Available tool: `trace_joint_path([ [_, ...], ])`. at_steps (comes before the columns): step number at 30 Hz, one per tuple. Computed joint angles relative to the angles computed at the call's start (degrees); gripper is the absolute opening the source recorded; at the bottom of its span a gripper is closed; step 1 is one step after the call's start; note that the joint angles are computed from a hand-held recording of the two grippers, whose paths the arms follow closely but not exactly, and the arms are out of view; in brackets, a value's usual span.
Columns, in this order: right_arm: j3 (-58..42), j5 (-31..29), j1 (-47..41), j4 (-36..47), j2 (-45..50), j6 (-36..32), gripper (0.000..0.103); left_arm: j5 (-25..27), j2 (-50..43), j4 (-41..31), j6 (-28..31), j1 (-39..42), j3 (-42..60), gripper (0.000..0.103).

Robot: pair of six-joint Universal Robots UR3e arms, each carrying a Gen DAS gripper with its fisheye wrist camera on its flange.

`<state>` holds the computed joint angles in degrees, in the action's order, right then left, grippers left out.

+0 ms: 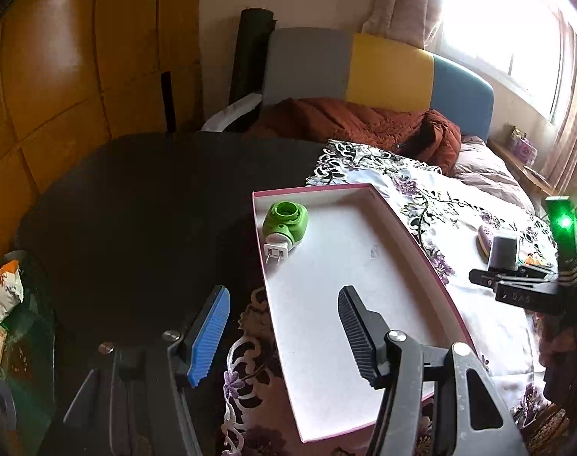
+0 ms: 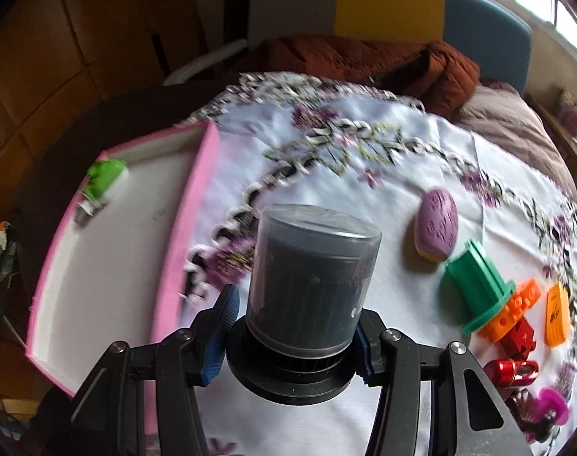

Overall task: Organize rigid objects
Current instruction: 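Carry the black cylinder to the tray and release it beside the green device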

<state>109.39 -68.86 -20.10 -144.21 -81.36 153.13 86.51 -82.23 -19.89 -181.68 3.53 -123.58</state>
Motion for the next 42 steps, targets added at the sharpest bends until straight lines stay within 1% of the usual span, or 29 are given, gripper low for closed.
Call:
trace_joint_path([
  [4,-2.77,3.18,1.94,4.74,-2.23,-0.4,0.054,-1.36,1.39,-0.01,0.26,1.95,-1.32,0.06],
  [8,-6.84,5.34,6.25,9.28,-2.08,-0.94,0.054,-2.92,3.54,-0.33,0.39,5.1,-3.32,0.06],
  [10,-9.24,6.47,8.65,11.23,-0.91,-0.61,0.053,-3.47,4.82,-0.72,0.49,6.73,-4.24,0.06],
  [13,-14.97,6.55,13.23,15.39,3.32,0.14,0.054,-4.78,7.01,-1.56,0.99,9.82,-5.89,0.06],
  [17,-23.57,2.86,20.02,18.03,11.49,2.46,0.054,-6.22,8.83,-2.68,1.69,13.36,-7.36,0.06],
  [22,-39.53,-2.31,27.95,25.66,24.08,4.87,0.054,-7.75,9.72,-3.5,2.71,16.21,-8.4,0.06],
  [25,-45.33,-3.05,30.24,27.02,28.56,6.97,0.055,-8.02,9.18,-3.46,2.97,16.76,-8.61,0.06],
  [27,-46.72,-3.41,31.24,25.69,30.08,8.5,0.056,-7.87,8.39,-3.28,2.72,16.54,-8.42,0.06],
  [30,-45.0,-4.95,32.18,21.66,30.13,10.31,0.062,-7.65,7.66,-2.64,2.65,16.44,-8.5,0.06],
  [32,-40.38,-5.43,32.3,16.77,27.92,10.32,0.065,-7.56,7.45,-2.14,2.37,16.59,-8.53,0.06],
  [33,-37.7,-5.93,32.37,14.16,26.39,10.27,0.068,-7.45,7.39,-1.79,2.13,16.67,-8.63,0.06],
  [36,-27.78,-7.42,32.12,5.24,19.56,10.09,0.075,-7.28,7.18,-1.68,1.64,16.88,-8.51,0.06],
  [40,-18.19,-10.63,32.61,-4.38,11.65,10.43,0.08,-6.76,7.06,-1.6,1.07,16.81,-8.43,0.06],
  [42,-15.06,-12.69,33.12,-7.41,8.53,11.17,0.081,-6.34,7.05,-1.51,0.7,16.75,-8.28,0.06],
])
